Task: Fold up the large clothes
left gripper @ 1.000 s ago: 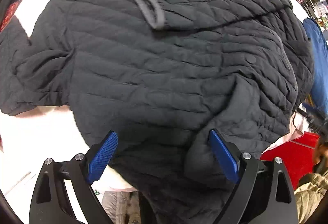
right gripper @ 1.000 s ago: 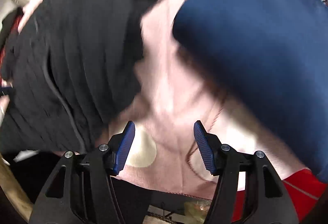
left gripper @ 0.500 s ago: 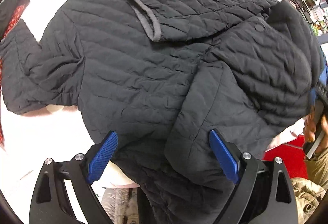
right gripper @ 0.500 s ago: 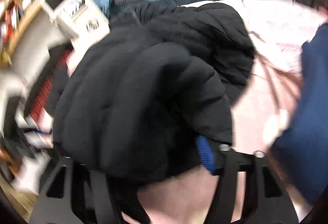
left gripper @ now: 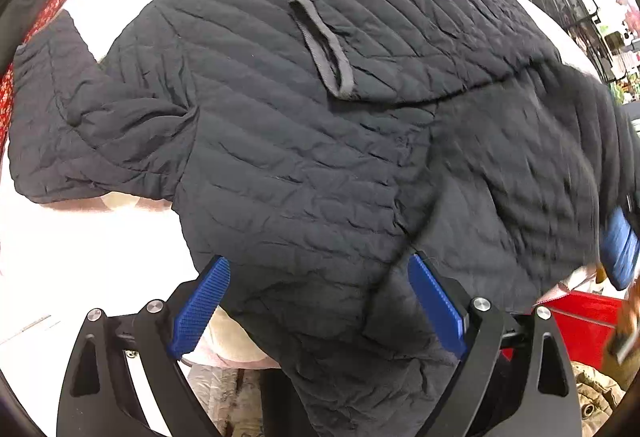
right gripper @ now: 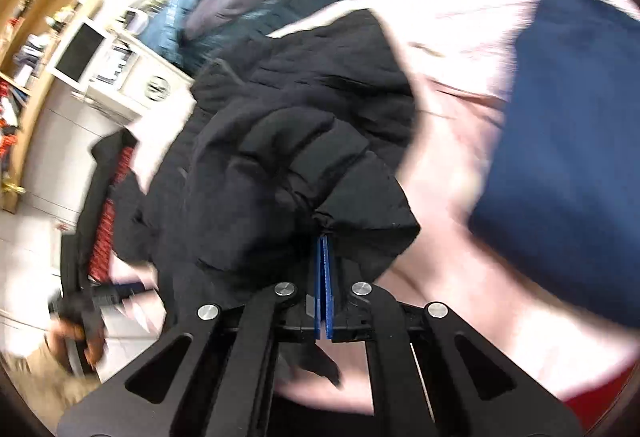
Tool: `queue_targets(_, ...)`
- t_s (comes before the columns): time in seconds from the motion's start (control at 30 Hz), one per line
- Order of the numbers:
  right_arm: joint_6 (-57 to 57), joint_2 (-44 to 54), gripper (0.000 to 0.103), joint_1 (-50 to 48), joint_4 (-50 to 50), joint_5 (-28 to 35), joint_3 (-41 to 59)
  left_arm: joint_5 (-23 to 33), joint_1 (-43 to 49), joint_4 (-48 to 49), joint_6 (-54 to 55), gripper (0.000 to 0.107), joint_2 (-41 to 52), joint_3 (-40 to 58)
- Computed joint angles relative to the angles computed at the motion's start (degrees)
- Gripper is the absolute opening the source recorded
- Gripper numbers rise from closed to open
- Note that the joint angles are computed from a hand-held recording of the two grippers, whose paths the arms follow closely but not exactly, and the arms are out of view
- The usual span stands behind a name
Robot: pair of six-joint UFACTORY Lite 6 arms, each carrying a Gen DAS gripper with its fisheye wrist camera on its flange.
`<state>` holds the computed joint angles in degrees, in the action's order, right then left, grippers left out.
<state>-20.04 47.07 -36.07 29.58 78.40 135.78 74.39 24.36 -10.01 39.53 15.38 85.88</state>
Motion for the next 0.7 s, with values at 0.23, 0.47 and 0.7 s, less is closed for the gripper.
queue_targets(0.23, -3.3, -19.0, 0.0, -10.5, -25.0, 0.1, -27.1, -0.1, -0.5, 0.9, 0.9, 0.089, 5.4, 5.3)
queue_targets(0.47, -0.4, -19.0, 0.017, -9.9, -15.7, -3.2, -25.3, 0.3, -0.9, -2.2, 4.3, 0.089, 5.6, 6.0)
queue_targets(0.7, -5.2, -8.5, 0.071, 9.6, -14.7, -10.2, -13.7, -4.2, -5.0, -2.3, 13.6, 0.094, -10.3, -13.2)
